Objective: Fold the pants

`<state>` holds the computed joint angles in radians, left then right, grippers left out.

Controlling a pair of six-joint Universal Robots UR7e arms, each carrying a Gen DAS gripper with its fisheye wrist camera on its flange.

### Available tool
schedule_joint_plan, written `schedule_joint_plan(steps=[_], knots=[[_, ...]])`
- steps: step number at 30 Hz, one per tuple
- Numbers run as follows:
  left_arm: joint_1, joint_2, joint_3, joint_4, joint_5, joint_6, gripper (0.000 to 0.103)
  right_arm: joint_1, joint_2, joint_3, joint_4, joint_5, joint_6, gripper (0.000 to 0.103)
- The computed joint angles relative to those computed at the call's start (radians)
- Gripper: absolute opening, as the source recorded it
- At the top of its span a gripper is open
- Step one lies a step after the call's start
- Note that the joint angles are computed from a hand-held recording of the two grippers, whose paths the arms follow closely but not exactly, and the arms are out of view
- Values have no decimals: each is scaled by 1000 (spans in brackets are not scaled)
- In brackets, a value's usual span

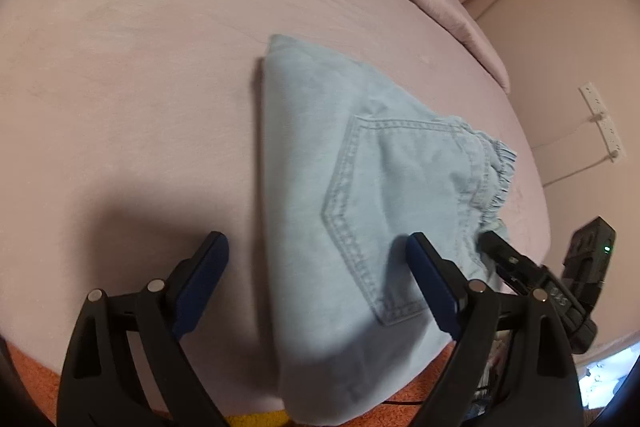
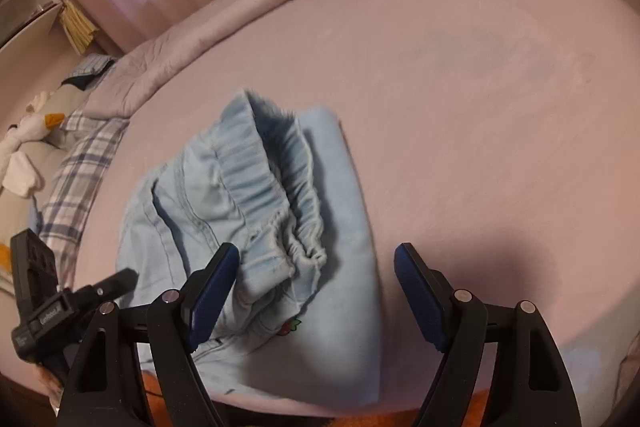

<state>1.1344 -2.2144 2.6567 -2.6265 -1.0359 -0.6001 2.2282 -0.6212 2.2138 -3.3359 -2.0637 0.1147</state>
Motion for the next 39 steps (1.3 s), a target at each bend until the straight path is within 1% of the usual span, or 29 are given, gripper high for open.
schedule_joint_plan(steps=[2,3,4,5,7,8,9,10,11,13,15,17,20,21,22,25,28,29,30,31,32,34,35,37,38,39], knots=[[45,57,-6,-86,-78,36,87,-2,14,-5,-17,7,-19,79],[53,73,-9,-107,-94,46,80,-2,20,-9,-24,15,-32,79],[53,91,-11,-123,-96,54,73,-5,26,-17,-20,34,-46,78],[35,104,-15,-115,-67,46,70,0,32,-28,-4,30,-43,76],[10,111,-16,-103,-33,36,58,18,44,-47,16,14,-50,60],[-3,101,-12,-90,-21,26,55,24,48,-52,23,12,-55,55],[-17,93,-8,-79,-2,13,50,29,57,-63,32,12,-57,49],[-26,92,-6,-78,11,6,44,38,63,-70,38,2,-61,46],[-46,72,0,-61,29,-6,42,46,65,-73,41,-8,-64,44],[-74,32,7,-31,48,-18,31,61,66,-78,40,-22,-61,41],[-113,-27,3,11,63,-20,28,82,65,-86,47,-42,-70,39],[-145,-69,1,32,79,-13,26,101,57,-93,42,-28,-84,37],[-210,-126,-17,73,165,-14,26,123,50,-115,30,2,-117,37],[-224,-142,-24,77,190,-2,26,130,50,-125,22,12,-128,37],[-224,-148,-32,80,204,11,27,137,54,-140,10,24,-143,37],[-200,-140,-60,69,230,64,27,139,72,-190,11,61,-171,37],[-128,-54,-83,-35,240,163,28,142,113,-249,26,68,-193,37],[-90,-13,-92,-74,228,190,28,144,136,-280,38,60,-201,37],[-36,40,-107,-120,198,221,28,147,144,-283,34,53,-206,37],[-15,54,-108,-128,186,227,28,146,165,-306,43,40,-216,37],[28,88,-119,-150,159,246,28,143,183,-326,60,27,-213,37],[101,143,-138,-171,109,265,28,134,207,-355,94,14,-195,37],[127,165,-147,-161,95,258,29,126,218,-367,114,7,-181,37],[159,201,-159,-131,95,218,37,110,235,-385,161,1,-145,37],[164,211,-154,-136,108,211,40,102,245,-390,186,-17,-129,37],[163,217,-145,-145,123,205,45,107,255,-395,195,-54,-123,37]])
